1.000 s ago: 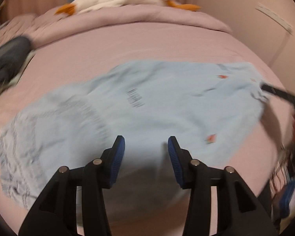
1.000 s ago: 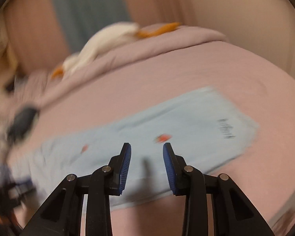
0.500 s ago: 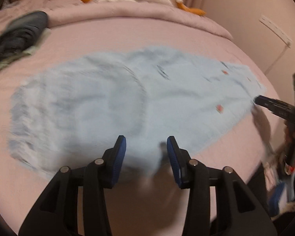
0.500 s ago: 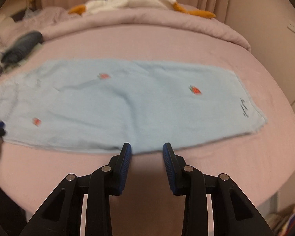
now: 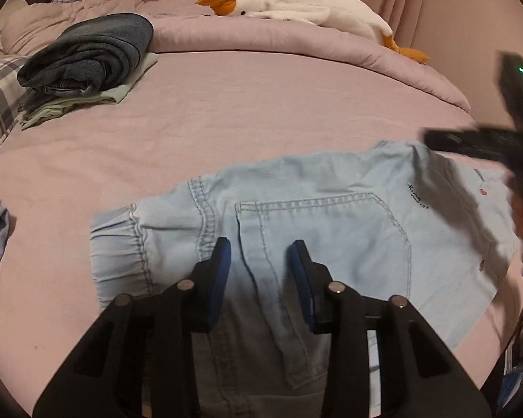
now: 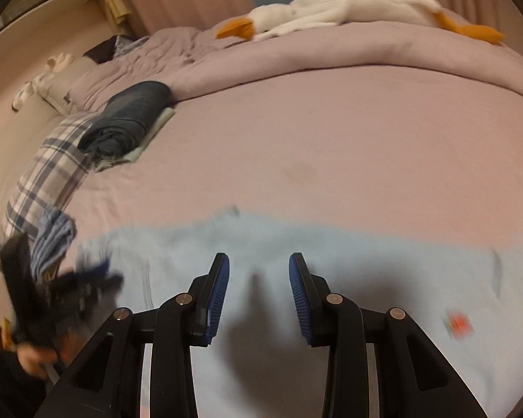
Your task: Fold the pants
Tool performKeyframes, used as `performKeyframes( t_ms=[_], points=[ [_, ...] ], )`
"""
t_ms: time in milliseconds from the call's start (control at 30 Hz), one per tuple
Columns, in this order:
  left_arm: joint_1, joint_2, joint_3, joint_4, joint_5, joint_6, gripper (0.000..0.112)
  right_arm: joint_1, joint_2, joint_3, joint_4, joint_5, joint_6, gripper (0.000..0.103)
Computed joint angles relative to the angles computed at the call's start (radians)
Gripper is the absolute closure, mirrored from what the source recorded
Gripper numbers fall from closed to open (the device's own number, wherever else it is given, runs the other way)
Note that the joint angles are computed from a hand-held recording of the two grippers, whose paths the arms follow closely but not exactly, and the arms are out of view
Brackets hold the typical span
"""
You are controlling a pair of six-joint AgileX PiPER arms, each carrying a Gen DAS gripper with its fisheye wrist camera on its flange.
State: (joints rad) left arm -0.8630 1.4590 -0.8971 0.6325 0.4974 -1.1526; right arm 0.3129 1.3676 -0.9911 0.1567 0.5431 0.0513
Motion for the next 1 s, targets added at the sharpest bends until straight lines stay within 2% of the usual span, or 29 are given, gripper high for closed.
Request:
performKeyframes(
  t_ms=[33, 100, 167, 233, 267, 333, 367, 500, 600, 700, 767, 833, 933, 1000],
  points=[
    [0.019, -0.006, 0.003, -0.036, -0.017, 0.034, 0.078, 0.012, 0.057, -0.057, -0.028, 0.006, 0.017, 0.068],
    [0.06, -0.024, 0.023, -0.106, -0.063, 0.106, 0.08, 0.004, 0.125, -0.138, 0.003, 0.095, -0.006, 0.068],
    [0.071, -0.02, 0.028, -0.127, -0.092, 0.128, 0.082, -0.008, 0.215, -0.243, 0.054, 0.203, -0.049, 0.068],
    [0.056, -0.027, 0.028, -0.119, -0.085, 0.121, 0.082, -0.028, 0.295, -0.329, 0.094, 0.344, -0.083, 0.068],
    [0.054, -0.029, 0.029, -0.117, -0.085, 0.12, 0.082, -0.036, 0.316, -0.347, 0.125, 0.38, -0.117, 0.068],
    [0.047, -0.025, 0.033, -0.1, -0.091, 0.1, 0.082, -0.029, 0.32, -0.369, 0.136, 0.42, -0.158, 0.078],
    [0.048, -0.025, 0.034, -0.098, -0.095, 0.1, 0.082, -0.019, 0.316, -0.377, 0.135, 0.426, -0.159, 0.094],
    [0.04, -0.026, 0.041, -0.061, -0.095, 0.063, 0.082, 0.073, 0.302, -0.338, -0.065, 0.314, 0.0, 0.096],
    [0.04, -0.026, 0.038, -0.069, -0.09, 0.07, 0.082, 0.083, 0.308, -0.323, -0.092, 0.278, 0.057, 0.097],
    [0.042, -0.027, 0.033, -0.087, -0.085, 0.08, 0.083, 0.105, 0.241, -0.264, -0.213, 0.21, 0.196, 0.099],
    [0.04, -0.026, 0.032, -0.076, -0.082, 0.069, 0.083, 0.092, 0.163, -0.216, -0.189, 0.174, 0.213, 0.099],
    [0.039, -0.025, 0.032, -0.067, -0.081, 0.062, 0.083, 0.076, 0.108, -0.198, -0.096, 0.197, 0.123, 0.095],
    [0.036, -0.024, 0.031, -0.061, -0.078, 0.049, 0.083, 0.092, 0.09, -0.215, -0.152, 0.266, 0.127, 0.084],
    [0.038, -0.023, 0.024, -0.081, -0.071, 0.066, 0.083, 0.045, 0.094, -0.218, -0.095, 0.298, 0.068, 0.075]
  ],
)
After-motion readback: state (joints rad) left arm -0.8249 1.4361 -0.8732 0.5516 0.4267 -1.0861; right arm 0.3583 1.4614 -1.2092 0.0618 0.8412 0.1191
